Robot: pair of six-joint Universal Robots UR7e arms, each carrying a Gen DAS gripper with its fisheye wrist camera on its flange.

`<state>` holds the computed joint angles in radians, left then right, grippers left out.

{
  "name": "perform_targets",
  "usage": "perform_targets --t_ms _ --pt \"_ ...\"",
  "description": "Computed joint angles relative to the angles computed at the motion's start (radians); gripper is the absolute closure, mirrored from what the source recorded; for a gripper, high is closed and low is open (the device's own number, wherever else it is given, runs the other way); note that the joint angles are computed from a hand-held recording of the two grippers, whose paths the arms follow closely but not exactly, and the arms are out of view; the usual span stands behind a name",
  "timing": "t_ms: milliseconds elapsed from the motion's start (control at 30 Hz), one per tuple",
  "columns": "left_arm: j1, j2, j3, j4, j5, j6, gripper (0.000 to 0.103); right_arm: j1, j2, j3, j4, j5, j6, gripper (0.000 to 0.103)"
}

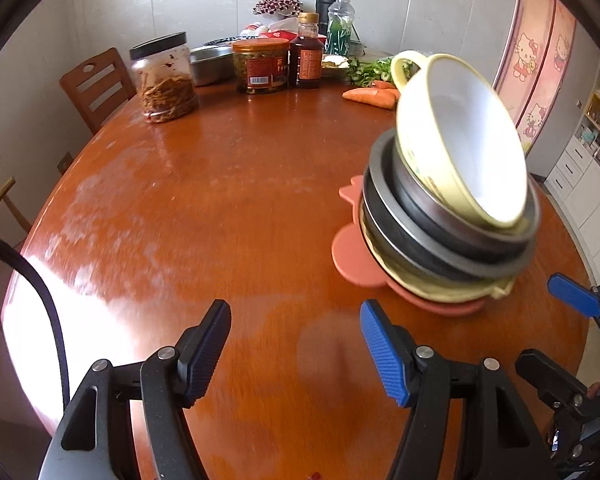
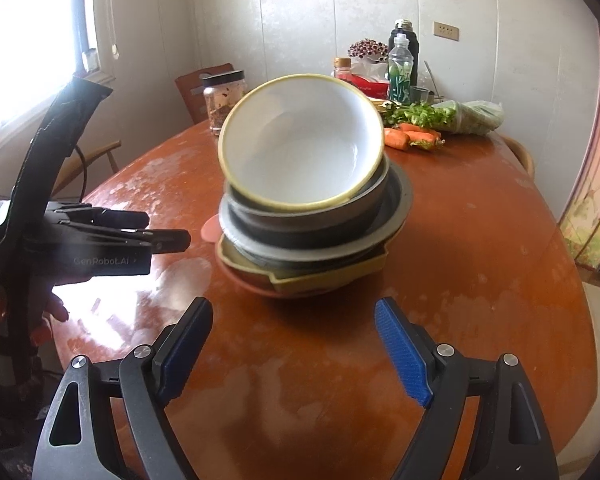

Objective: Organize plates and bowls

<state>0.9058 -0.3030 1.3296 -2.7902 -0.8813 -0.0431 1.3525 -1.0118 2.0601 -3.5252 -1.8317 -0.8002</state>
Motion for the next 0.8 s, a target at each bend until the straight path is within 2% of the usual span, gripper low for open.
perform_targets --t_ms 367,800 --pt "-0.048 -0.061 0.197 -0.147 -0.017 -0.04 0.031 -0.016 -0.011 0.098 -0.119 0.014 0.027 0.018" --pt "-0.068 -0.071 0.266 -0.174 -0.004 -0.077 0.03 -0.049 -0.015 0.162 -0.215 0.041 0.07 0.018"
